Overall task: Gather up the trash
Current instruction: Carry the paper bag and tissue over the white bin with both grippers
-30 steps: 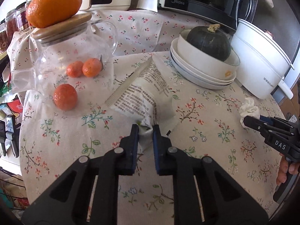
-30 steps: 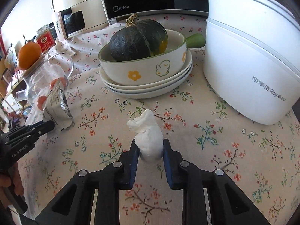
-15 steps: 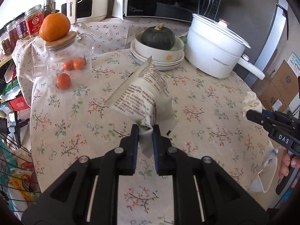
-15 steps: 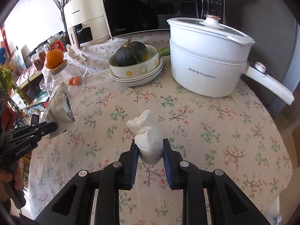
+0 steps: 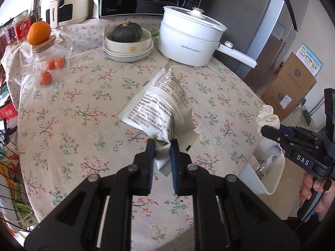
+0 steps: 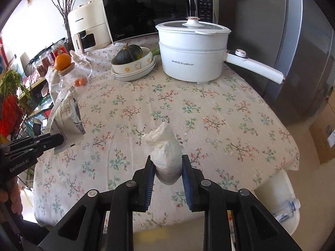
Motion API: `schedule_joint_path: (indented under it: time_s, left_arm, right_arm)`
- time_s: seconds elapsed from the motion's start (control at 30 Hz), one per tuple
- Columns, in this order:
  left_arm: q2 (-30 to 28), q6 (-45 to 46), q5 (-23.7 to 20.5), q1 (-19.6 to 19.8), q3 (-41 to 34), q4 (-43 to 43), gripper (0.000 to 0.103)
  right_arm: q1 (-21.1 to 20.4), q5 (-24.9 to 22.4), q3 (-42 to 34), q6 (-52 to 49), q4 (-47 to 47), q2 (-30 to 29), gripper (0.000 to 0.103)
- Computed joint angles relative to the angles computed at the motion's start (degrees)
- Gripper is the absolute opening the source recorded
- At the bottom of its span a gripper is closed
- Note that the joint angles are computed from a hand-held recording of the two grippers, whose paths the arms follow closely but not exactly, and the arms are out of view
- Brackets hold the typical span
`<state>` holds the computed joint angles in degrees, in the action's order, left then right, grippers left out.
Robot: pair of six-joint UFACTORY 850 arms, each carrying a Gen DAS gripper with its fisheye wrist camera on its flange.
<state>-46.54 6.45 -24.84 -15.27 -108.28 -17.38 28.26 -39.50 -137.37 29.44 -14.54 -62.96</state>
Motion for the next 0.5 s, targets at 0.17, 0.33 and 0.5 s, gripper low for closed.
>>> schedule_joint_path:
  time_s: [0.17, 0.33, 0.5]
  left_arm:
    - [1.1, 5.9, 1.3, -2.2, 2.5, -6.2, 0.016]
    - [0.4, 9.2, 1.6, -5.2, 2.1, -4.8, 0.016]
    - [-1.2, 11.0, 0.2, -7.1, 0.1, -3.5, 0.016]
  right_arm:
    - [-1.7, 3.0, 14.2, 6.1, 1.9, 8.3, 0.026]
    - [-3.0, 7.0, 25.4, 10.3, -0.8, 15.3, 0.026]
    - [-5.0, 7.9, 33.7, 15.4, -4.3, 20.0, 0.026]
